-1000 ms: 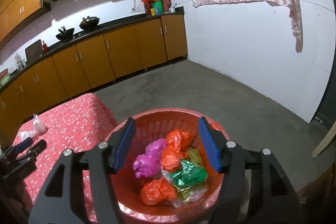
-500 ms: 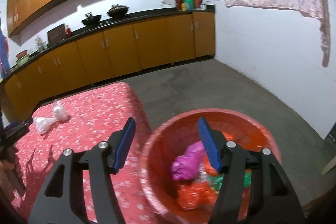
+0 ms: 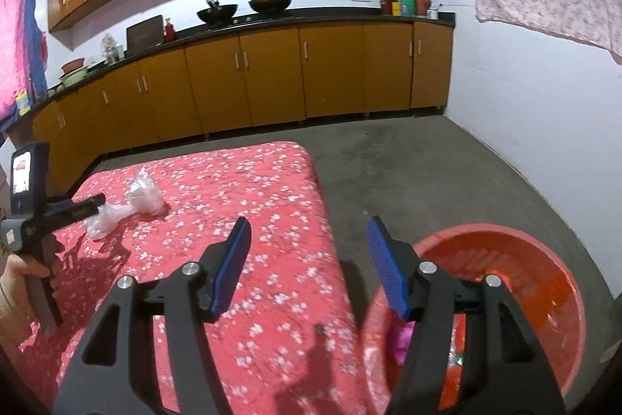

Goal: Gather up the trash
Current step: 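Grasp the bubble wrap with the left tool while the right tool grasps a clear bag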

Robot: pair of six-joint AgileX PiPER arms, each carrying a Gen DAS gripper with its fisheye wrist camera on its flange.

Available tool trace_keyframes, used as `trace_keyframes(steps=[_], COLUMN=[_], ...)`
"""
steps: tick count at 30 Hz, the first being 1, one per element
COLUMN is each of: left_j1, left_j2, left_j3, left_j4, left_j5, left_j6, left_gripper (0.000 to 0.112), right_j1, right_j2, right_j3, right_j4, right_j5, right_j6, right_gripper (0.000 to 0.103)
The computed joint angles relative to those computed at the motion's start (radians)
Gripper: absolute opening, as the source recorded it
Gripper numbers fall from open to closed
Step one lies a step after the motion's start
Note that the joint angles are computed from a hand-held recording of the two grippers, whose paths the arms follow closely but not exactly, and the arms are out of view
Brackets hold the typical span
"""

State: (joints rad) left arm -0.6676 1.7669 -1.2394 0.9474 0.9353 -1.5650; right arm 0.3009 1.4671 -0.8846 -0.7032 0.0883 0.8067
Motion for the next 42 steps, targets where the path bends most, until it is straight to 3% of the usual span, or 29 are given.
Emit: trace_keyframes(steps=[3,7,11,19,22,27,31,35,39,42], left_j1=[0.001,0.003,-0.009,-0.001,0.006,0.006,0.038,0.069,0.081,0.08], left_j2=[0.011,0.01,-0.001,-0.101,-0.15,-0.243,-0.287,-0.297,-0.299,-0.297], left_j3=[0.007,0.011,0.026,0.133,0.184,0.283,0.338,0.361,0.367,0.367], left_j4=[-0.019,-0.048,-0.037,0.006,0.03,0.074,0.077,0.084,0.079,0.08], left_j5=[-0.029,-0.075,-0.086,-0.048,-0.031,0.011,-0.006,-0.02,-0.031,-0.033], left_j6=[0.015,0.049,0.065,0.049,0.029,-0.007,-0.039,-0.07,-0.081,-0.079], left_gripper=[0.075,0.056,0.046,0.039,0.039,0.039,0.039,0.039,0.039,0.039], right_j1=[0.031,0.055,0.075,0.15,0.194,0.263,0.305,0.342,0.353,0.354], right_j2=[0.03,0.057,0.078,0.149,0.21,0.364,0.516,0.666,0.832,0.93], right_j3=[-0.024,-0.048,-0.064,-0.135,-0.205,-0.394,-0.615,-0.863,-1.152,-1.325], right_j4=[-0.165,-0.207,-0.236,-0.233,-0.118,0.25,0.544,0.579,0.637,0.653], right_j5=[0.013,0.027,0.037,0.044,0.048,0.086,0.177,0.312,0.506,0.626], right_j6=[0.163,0.211,0.239,0.255,0.149,-0.201,-0.481,-0.519,-0.574,-0.595], right_gripper=[0.061,0.061,0.061,0.061,0.061,0.061,0.061,0.061,0.061,0.045])
